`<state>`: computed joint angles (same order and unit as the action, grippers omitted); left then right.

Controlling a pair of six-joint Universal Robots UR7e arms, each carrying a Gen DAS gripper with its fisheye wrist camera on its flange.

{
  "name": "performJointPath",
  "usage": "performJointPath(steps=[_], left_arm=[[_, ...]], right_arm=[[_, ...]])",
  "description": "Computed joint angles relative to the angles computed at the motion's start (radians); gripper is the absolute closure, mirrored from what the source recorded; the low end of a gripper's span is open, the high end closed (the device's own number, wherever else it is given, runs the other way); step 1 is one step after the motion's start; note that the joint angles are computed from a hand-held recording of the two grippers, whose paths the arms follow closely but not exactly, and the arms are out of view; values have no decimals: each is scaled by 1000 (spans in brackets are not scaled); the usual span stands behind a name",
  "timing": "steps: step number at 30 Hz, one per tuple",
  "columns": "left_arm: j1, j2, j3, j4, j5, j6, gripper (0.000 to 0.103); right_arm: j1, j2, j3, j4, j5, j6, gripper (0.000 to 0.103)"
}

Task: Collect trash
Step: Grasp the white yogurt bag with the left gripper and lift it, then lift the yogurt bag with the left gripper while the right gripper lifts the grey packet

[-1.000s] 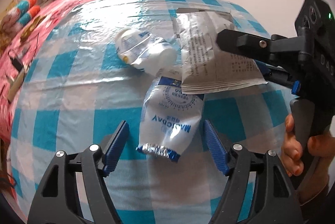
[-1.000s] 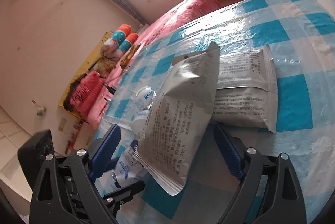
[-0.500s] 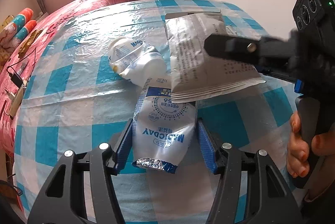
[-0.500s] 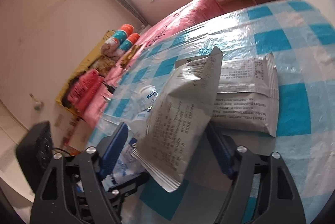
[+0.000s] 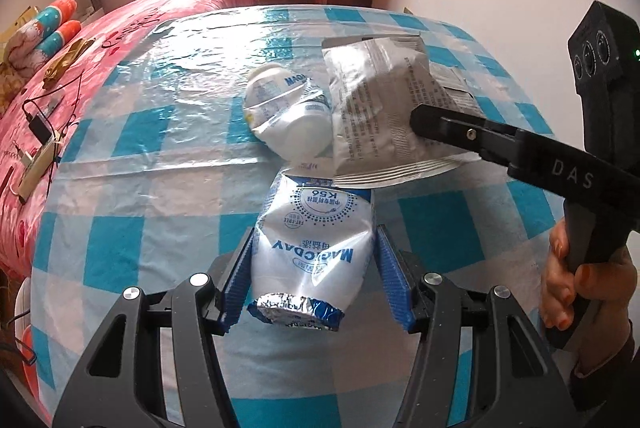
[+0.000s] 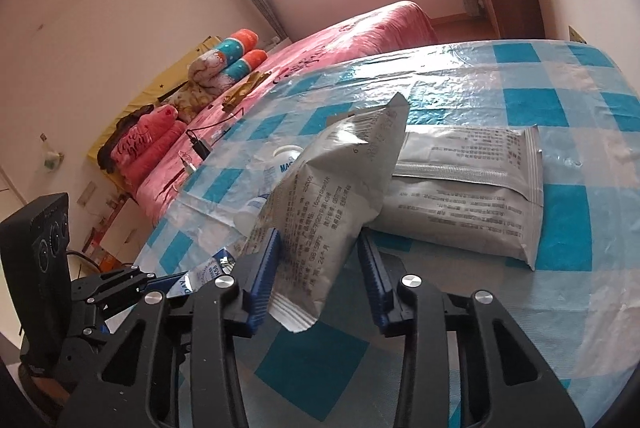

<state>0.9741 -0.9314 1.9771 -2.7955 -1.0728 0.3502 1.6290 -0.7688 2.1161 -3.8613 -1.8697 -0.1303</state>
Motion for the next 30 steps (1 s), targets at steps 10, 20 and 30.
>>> performJointPath(steps=[10, 20, 30], left_arm=[[30, -51, 23, -13, -31, 9, 44], [81, -94, 26, 6, -78, 14, 44], [113, -113, 28, 40, -127, 38, 44]], right_arm=[[8, 8, 4, -46, 3, -12, 74], [28, 16, 22, -77, -27, -4, 79], [80, -23, 59, 38, -220, 52, 68]])
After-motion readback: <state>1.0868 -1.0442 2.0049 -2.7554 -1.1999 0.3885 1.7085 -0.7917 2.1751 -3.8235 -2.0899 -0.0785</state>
